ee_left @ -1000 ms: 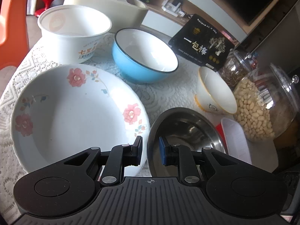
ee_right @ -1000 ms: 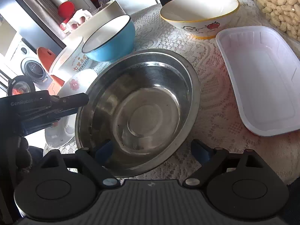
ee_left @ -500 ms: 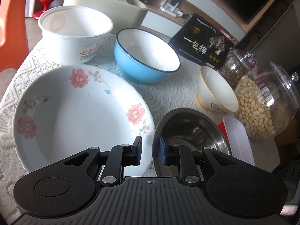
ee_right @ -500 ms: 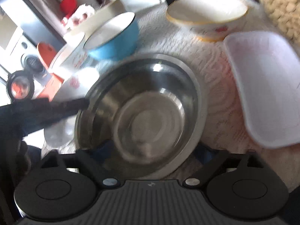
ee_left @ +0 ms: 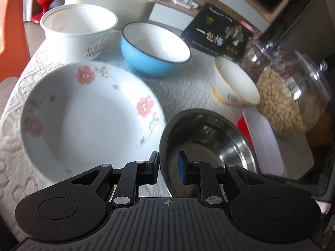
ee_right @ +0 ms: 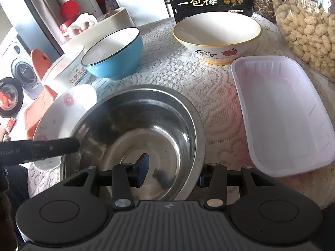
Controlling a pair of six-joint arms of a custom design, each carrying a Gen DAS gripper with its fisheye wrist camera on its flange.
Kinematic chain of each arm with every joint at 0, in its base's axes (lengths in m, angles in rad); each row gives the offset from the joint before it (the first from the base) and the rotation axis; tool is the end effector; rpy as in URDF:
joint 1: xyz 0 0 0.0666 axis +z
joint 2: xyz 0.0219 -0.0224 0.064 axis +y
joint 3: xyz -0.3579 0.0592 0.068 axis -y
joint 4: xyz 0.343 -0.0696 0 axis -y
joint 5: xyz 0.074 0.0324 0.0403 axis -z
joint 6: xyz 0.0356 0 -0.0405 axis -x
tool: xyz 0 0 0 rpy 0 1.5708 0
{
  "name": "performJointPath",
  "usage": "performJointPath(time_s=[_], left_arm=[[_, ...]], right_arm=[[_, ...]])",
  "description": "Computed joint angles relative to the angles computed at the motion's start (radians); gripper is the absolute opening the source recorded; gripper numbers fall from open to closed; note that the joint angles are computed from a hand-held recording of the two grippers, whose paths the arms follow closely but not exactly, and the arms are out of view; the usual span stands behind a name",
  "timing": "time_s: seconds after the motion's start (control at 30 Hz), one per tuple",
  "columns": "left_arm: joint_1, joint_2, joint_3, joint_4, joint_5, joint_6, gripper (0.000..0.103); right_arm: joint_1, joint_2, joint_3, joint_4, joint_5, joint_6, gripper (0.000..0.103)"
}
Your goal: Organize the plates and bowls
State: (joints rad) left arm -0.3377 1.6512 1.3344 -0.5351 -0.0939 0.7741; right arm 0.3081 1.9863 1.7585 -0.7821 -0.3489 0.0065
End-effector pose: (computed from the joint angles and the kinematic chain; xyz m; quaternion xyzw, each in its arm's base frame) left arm 0.4881 -0.1683 0.2925 -0.2185 0.9093 -0.1481 0.3216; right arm 0.5870 0.1991 0.2620 -0.1957 0.9271 0.2058 0.2444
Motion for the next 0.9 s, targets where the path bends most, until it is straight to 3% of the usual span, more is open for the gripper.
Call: performJointPath(time_s=[0.1, 0.33, 0.4, 0.53, 0.73, 0.9], left_arm=[[-0.003, -0.013, -0.010, -0.024, 0.024, 0.005, 0.021], [0.000, 0.001, -0.022, 0.040, 0.033, 0.027, 0.022], [-0.003, 0.001, -0.014, 0.030, 0.014, 0.023, 0.022], [0.005, -0.060, -0.076, 0.114, -0.020, 0.024, 0.022], [0.029, -0.178, -0.178, 0.205, -0.158, -0.010, 0.022], [0.089, -0.241, -0.248, 0.193, -0.184, 0.033, 0.022]], right_arm=[[-0.008, -0.023, -0.030, 0.009, -0.012, 0.017, 0.044], [-0.012, 0.009, 0.001, -0.008, -0.009, -0.027, 0.044], [-0.004, -0.008, -0.011, 0.011, 0.009, -0.022, 0.044], [0.020, -0.068, -0.047, 0.083, 0.014, 0.015, 0.044], [0.084, -0.065, 0.009, 0.116, -0.012, 0.034, 0.044], [0.158, 0.026, 0.148, 0.050, -0.023, 0.045, 0.044]])
